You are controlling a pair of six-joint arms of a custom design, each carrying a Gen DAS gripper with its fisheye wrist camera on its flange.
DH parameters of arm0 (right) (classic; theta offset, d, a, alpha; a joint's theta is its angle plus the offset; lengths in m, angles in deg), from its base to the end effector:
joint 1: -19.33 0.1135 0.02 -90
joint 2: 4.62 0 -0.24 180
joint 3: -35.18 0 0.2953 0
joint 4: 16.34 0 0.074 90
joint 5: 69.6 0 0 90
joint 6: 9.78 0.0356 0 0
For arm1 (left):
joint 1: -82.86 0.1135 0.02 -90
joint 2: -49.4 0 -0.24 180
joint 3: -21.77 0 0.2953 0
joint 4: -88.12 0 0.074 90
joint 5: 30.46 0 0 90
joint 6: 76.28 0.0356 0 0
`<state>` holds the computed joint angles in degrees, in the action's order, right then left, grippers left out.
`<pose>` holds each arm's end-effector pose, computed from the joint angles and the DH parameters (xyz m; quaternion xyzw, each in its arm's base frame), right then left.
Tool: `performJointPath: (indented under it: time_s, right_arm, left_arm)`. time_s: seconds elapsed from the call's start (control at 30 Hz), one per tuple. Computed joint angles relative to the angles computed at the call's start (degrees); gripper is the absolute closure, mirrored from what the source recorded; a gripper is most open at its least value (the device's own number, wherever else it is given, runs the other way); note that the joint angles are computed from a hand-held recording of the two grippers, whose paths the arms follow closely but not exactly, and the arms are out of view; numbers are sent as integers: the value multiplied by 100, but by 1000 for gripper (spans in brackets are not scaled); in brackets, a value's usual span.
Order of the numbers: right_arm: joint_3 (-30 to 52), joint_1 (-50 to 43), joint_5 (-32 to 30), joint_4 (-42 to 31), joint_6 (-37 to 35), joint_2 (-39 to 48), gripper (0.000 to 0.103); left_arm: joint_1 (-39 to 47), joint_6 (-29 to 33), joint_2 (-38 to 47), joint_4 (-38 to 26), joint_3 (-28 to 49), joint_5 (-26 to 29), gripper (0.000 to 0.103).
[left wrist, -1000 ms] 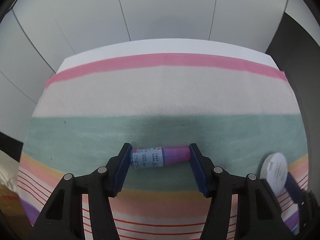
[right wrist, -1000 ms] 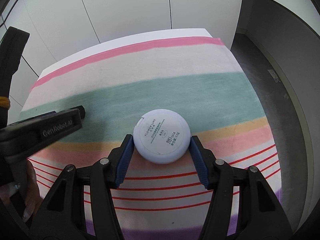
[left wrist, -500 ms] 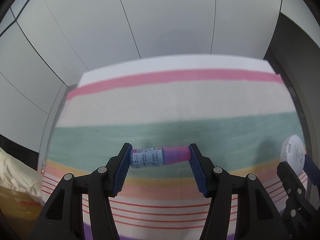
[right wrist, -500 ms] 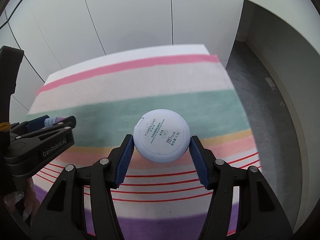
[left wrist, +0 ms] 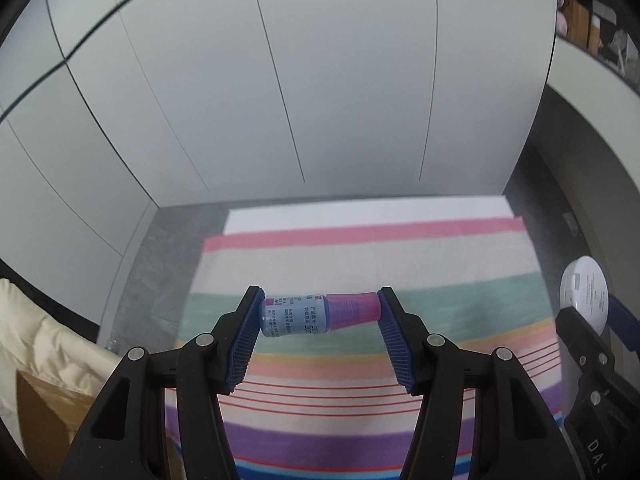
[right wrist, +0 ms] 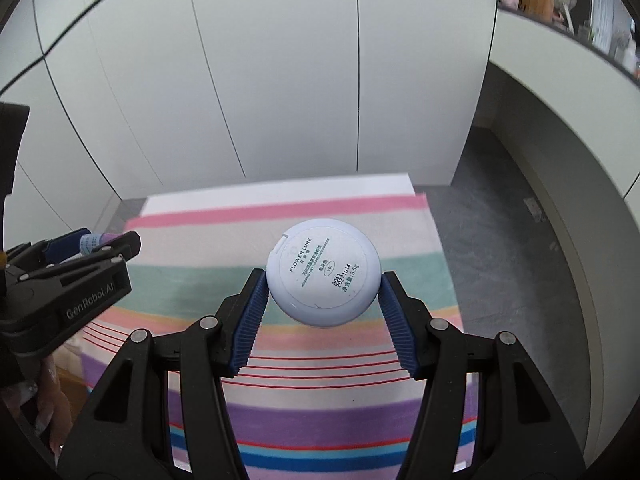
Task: Organize objects
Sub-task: 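Lift the white compact and blue-pink tube off the cloth with both tools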
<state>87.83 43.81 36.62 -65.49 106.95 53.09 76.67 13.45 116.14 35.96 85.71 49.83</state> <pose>0.2309 0.0942 0.2026 0.0618 0.9411 0.0104 0.3323 0.2818 -0.0245 0.2303 0.0236 0.9502 0.0637 0.3040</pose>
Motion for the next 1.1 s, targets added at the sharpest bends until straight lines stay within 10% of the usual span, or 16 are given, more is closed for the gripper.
performJointPath:
  time_s: [1.1]
  right_arm:
    - [3918, 3483, 2497, -4707, 2416, 82, 44]
  left_arm:
    - [1606, 1338, -2307, -3417, 2030, 1171, 44]
